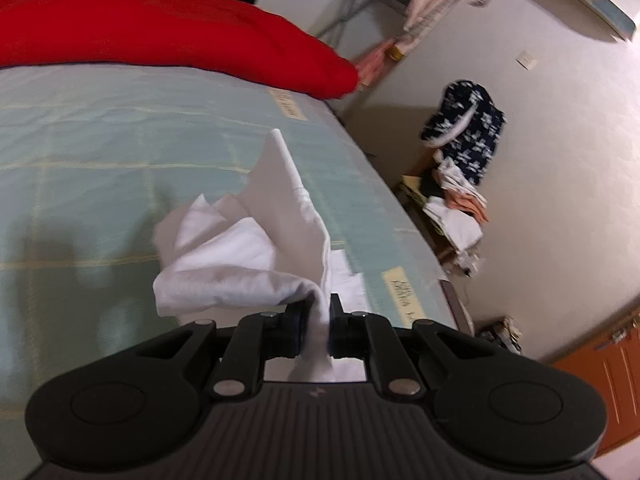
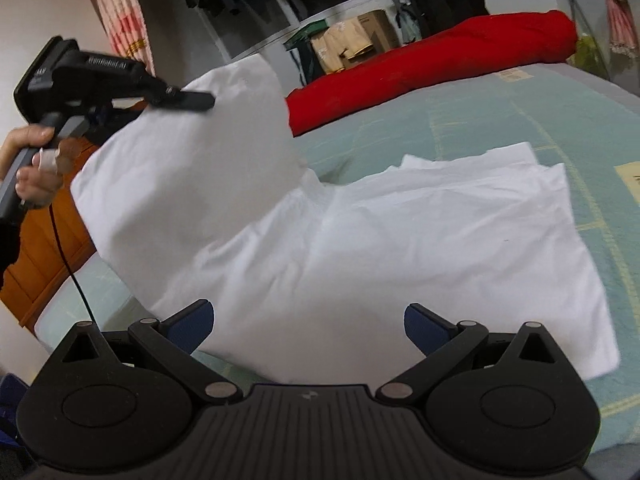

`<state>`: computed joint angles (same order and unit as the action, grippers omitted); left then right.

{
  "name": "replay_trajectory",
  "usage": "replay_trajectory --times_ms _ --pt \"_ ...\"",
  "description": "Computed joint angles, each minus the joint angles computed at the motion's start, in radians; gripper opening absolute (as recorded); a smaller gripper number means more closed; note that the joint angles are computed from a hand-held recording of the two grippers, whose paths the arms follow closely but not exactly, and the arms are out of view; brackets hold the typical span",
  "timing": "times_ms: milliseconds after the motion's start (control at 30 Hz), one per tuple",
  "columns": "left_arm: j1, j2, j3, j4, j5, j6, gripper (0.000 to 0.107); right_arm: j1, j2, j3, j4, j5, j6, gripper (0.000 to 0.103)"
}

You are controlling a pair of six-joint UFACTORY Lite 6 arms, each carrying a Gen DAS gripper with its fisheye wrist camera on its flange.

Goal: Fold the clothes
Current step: 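Lift the gripped side edge with the left tool and fold it over the shirt, then open the left tool and release the folded edge onto the shirt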

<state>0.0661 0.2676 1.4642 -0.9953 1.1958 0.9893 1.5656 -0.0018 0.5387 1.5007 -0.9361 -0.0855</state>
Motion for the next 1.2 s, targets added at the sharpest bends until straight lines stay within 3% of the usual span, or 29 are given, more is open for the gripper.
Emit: replay_trajectory --times_ms 633,867,1200 --pt "-0.499 0.188 0.054 0.048 -0.299 -0.177 0.009 0.380 -0.141 -0.109 0.514 -0.312 0.000 0.103" --pt "-0.608 0.281 0.085 0.102 -0.399 -0.227 0.009 0.443 -0.151 -0.139 0.591 -0.339 0.053 0.103" --pt "-0.663 0.363 0.157 0.157 -0.437 -0.304 0.010 0.442 -0.157 -0.181 0.590 -0.315 0.108 0.103"
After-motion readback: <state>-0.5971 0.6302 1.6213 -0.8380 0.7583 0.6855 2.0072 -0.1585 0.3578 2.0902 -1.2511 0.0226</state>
